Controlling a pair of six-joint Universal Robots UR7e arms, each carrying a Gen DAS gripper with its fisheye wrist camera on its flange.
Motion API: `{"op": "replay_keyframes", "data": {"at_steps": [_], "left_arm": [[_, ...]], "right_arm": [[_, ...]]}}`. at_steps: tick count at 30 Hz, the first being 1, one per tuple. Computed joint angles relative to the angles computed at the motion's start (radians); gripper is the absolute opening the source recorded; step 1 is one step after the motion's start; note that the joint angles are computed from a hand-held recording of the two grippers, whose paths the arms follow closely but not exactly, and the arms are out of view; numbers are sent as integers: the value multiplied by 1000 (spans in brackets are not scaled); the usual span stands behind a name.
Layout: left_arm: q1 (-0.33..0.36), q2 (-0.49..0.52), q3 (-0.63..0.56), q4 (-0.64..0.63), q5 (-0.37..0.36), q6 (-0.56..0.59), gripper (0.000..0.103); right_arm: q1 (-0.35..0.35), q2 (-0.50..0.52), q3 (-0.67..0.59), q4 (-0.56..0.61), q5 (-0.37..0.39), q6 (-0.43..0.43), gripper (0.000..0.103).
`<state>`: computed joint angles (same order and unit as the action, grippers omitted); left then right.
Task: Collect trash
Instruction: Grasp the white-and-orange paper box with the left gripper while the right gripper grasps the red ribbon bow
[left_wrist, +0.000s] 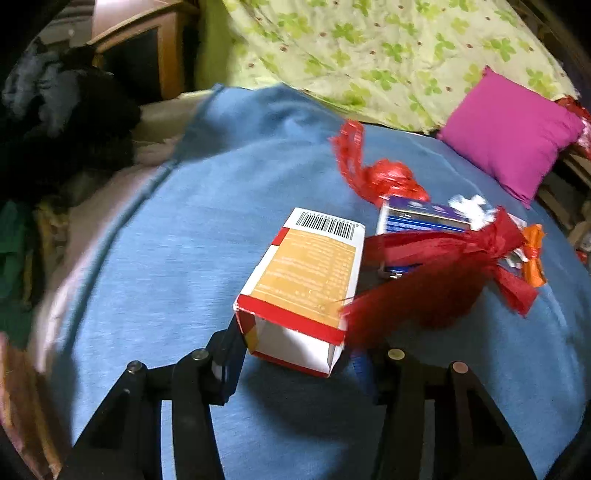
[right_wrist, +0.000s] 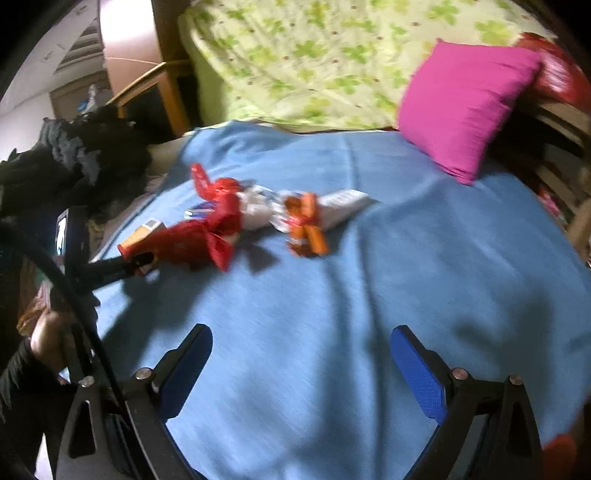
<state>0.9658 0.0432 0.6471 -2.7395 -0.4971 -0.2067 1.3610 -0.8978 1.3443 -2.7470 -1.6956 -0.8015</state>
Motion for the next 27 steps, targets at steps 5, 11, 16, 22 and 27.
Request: {"op": "replay_keyframes", "data": {"at_steps": [5,11,16,22,27], "left_arm": [[-35,-11,45,-82,181,-45,53],[-49,-79,172,-142,182,-247,53],[-45,-70,170,-205,176,-222,53],[-42,-80,193,-223,159,-229,53],[-47,-60,166,-257,164,-170,53]], "right_arm": [[36,116,-151,127,58,53,99],[84,301,-394,229,0,175,98],[101,396,-511,267,-47,233,96],[105,447,-569,305,-72,245,44],[99,389,-481,269,-50,197,40]]}}
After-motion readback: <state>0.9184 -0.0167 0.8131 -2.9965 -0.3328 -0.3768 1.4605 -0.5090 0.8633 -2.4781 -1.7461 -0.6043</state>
